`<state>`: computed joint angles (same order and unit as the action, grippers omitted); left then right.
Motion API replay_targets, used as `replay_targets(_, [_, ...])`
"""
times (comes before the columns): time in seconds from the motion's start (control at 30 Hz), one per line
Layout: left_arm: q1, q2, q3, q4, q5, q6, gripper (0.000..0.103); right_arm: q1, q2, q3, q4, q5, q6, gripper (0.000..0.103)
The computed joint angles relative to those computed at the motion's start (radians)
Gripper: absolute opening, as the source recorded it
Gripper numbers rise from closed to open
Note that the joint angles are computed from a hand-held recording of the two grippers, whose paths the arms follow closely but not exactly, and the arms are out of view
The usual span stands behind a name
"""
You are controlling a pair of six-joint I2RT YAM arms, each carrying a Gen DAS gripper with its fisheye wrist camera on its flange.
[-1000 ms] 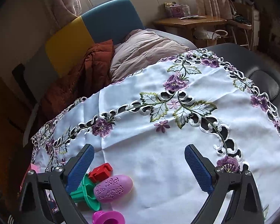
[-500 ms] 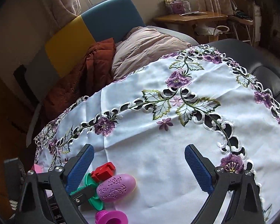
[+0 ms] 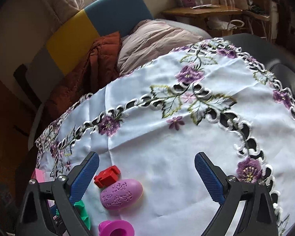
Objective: Organize rigid objects
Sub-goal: 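Lift the green spool with the left gripper while the right gripper grasps the purple egg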
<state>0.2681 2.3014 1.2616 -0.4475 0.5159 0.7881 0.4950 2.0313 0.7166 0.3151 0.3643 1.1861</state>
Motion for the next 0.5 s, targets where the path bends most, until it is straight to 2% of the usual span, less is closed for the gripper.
replay_targets(0.1, [0.046,-0.027,-0.061,0.02,-0.001,0.062,0.063,-0.004,0.036,0.039,-0.01,-0.059,-0.04,0.098])
replay_targets(0.23, [0.088,-0.061,-0.158,0.099,0.001,0.128,0.063,0.006,0.081,0.106,-0.053,-0.106,-0.106,0.103])
replay_targets(0.33, [0.104,-0.057,-0.194,0.133,0.006,0.166,0.064,0.028,0.123,0.183,-0.121,-0.123,-0.187,0.103])
replay_targets(0.5, [0.111,-0.048,-0.193,0.14,0.023,0.166,0.064,0.059,0.201,0.311,-0.256,-0.12,-0.276,0.103])
